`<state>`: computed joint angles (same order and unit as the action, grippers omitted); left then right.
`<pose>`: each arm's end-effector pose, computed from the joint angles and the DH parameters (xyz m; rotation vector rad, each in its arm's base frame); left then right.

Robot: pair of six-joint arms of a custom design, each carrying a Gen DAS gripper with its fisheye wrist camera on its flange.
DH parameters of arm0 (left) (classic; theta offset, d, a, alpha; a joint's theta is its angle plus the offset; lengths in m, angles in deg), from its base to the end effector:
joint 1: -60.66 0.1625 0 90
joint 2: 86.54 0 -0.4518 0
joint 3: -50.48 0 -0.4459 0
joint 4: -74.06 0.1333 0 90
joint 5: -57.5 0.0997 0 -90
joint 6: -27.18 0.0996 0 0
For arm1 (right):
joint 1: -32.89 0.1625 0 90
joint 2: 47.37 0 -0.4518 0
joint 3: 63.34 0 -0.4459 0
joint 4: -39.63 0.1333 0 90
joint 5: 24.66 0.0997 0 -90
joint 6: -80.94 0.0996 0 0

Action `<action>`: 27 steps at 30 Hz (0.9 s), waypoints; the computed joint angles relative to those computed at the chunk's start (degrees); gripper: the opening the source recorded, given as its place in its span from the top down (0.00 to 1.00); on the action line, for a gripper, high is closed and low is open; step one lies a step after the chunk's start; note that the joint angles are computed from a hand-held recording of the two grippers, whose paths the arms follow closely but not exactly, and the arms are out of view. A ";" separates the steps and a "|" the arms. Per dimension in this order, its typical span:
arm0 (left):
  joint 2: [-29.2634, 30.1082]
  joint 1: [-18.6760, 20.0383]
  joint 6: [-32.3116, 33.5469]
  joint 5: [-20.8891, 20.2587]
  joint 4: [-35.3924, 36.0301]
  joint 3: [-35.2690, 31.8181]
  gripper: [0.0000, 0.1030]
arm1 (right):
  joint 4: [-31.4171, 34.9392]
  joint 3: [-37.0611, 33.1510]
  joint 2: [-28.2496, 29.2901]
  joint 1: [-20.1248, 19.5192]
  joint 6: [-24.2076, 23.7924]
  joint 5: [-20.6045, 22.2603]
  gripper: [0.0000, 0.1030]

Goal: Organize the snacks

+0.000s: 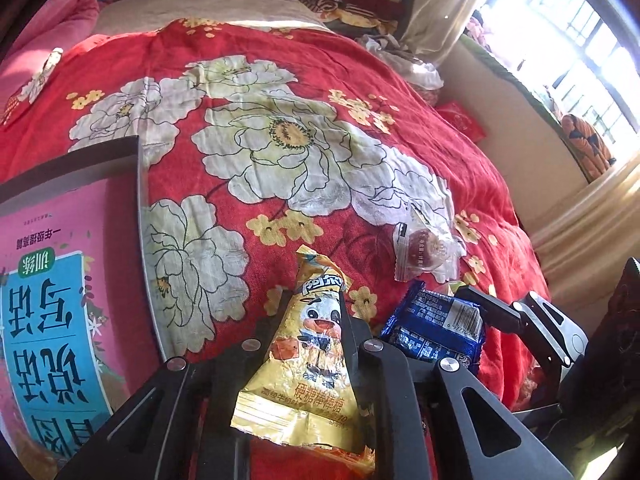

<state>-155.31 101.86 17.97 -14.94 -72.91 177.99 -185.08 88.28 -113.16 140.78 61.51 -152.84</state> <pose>-0.2624 -0.4468 0.1045 0.9728 2.6826 -0.1752 0.1734 -0.3037 0.1535 0.3898 -2.2752 1.0256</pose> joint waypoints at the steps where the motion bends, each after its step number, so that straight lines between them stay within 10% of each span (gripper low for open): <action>1: -0.36 -0.10 -0.11 -0.11 -0.09 0.20 0.83 | -0.07 0.05 -0.11 0.04 -0.07 0.17 0.43; 11: -4.39 -0.36 -0.75 -0.19 0.41 1.62 0.84 | 4.58 0.15 -1.05 -0.30 1.37 -1.03 0.43; 21: -8.39 -0.21 -1.52 -0.37 1.25 2.88 0.84 | 2.83 -3.49 7.10 3.23 -5.27 -11.52 0.42; 27: -10.99 -0.07 -2.26 -0.03 1.70 3.74 0.84 | -2.05 -2.10 5.12 3.82 -5.41 -8.17 0.47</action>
